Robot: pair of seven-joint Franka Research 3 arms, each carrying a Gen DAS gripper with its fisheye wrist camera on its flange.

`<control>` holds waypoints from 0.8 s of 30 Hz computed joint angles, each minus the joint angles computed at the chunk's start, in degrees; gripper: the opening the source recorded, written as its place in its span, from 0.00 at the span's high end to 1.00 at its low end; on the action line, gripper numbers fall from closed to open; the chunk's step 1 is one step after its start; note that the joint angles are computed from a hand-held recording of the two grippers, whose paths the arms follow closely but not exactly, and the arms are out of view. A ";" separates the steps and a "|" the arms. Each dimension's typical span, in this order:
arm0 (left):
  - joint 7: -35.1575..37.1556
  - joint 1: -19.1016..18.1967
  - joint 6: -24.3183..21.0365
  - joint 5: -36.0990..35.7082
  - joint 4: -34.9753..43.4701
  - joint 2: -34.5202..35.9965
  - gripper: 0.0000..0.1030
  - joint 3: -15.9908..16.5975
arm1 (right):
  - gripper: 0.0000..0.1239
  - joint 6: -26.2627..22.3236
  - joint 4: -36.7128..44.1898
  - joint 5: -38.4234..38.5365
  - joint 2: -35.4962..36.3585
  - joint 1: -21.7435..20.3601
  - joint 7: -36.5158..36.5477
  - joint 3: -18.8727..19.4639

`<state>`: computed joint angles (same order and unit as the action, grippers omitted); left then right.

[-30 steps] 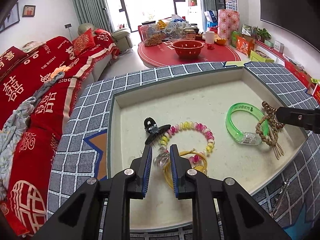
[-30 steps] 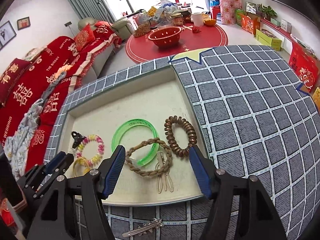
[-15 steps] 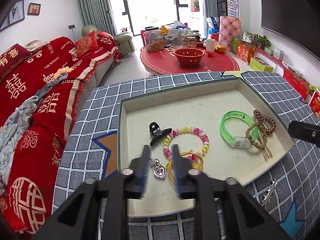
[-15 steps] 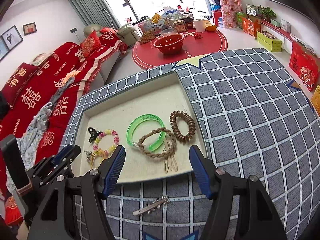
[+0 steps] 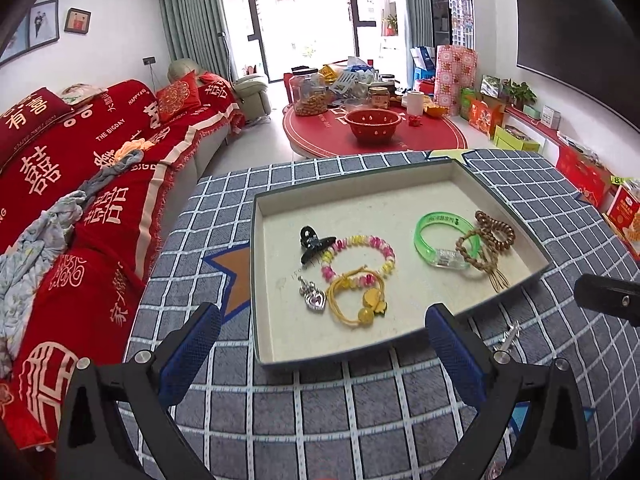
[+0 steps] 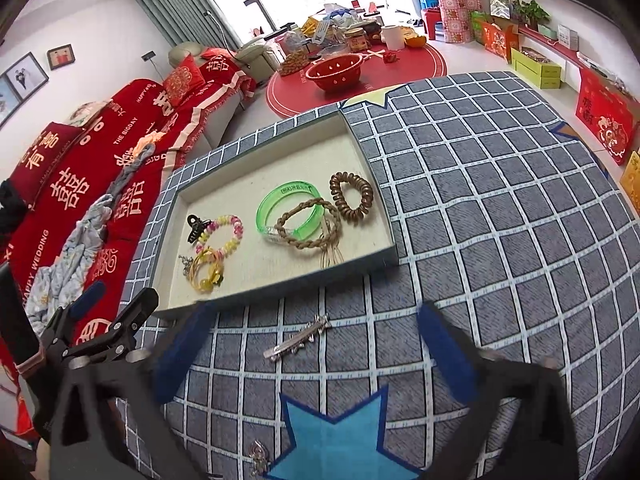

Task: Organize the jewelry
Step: 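Grasp the rhinestone silver hair barrette with the right tool while the left tool grasps the purple heart pendant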

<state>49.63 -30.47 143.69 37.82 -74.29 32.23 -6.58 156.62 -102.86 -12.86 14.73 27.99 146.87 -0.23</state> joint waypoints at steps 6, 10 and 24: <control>-0.95 0.62 0.88 -0.51 -5.39 -3.38 0.00 -0.95 | 0.17 -0.38 -3.03 0.20 -2.78 -0.24 0.32 1.04; -1.34 0.87 1.71 -0.04 -9.41 -5.74 0.00 -1.74 | 0.17 -1.85 -3.77 2.09 -3.70 -0.94 -1.11 2.26; 0.04 2.98 3.17 -4.38 -17.66 -9.87 0.00 -5.09 | 0.17 -2.61 -7.23 3.56 -6.11 -1.43 -1.65 3.91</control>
<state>49.68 -27.49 146.86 33.44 -91.96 22.36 -11.67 154.02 -110.09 -9.30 8.62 26.56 145.22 3.67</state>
